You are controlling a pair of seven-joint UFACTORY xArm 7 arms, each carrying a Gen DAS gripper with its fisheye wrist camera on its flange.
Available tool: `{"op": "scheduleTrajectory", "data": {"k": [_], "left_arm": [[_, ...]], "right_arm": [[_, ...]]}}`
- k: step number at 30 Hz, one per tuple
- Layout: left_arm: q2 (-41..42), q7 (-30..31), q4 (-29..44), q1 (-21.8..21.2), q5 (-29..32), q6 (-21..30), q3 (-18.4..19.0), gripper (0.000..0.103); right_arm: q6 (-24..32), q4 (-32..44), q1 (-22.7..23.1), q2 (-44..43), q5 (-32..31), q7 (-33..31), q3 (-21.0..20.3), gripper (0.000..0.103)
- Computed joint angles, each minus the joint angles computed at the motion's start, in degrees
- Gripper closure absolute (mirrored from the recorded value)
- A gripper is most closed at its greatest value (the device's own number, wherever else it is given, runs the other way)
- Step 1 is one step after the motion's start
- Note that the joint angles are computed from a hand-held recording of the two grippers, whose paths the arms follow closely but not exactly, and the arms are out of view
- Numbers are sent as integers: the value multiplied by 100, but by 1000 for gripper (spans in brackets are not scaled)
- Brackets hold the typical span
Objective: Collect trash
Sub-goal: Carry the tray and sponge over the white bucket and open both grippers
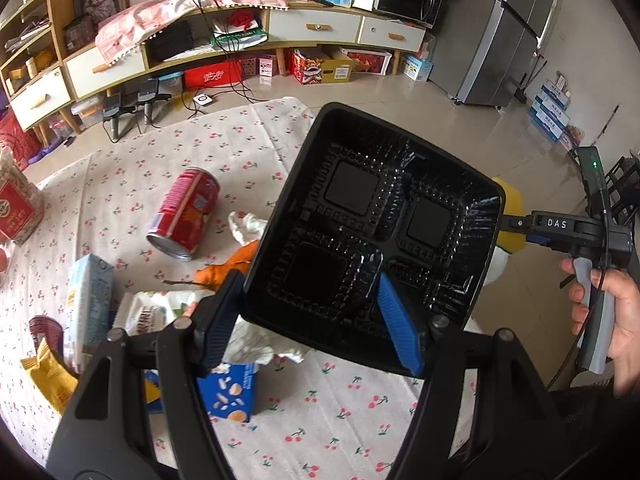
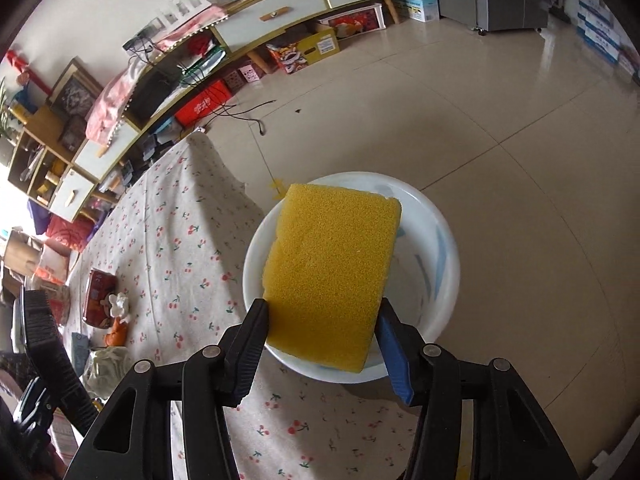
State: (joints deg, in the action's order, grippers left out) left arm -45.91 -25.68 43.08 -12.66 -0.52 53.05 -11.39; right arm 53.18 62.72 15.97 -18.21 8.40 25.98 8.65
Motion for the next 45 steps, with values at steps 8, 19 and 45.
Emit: {"op": "scheduleTrajectory", "data": {"k": [8, 19, 45], "left_arm": [[925, -345, 435, -126, 114, -323, -347, 34], [1726, -580, 839, -422, 452, -614, -483, 34], [3050, -1095, 1633, -847, 1225, -1017, -484, 17]], "right_arm": [[-184, -60, -76, 69, 144, -57, -122, 45], [-136, -293, -230, -315, 293, -27, -226, 24], [-1, -964, -642, -1427, -222, -88, -300, 20]]}}
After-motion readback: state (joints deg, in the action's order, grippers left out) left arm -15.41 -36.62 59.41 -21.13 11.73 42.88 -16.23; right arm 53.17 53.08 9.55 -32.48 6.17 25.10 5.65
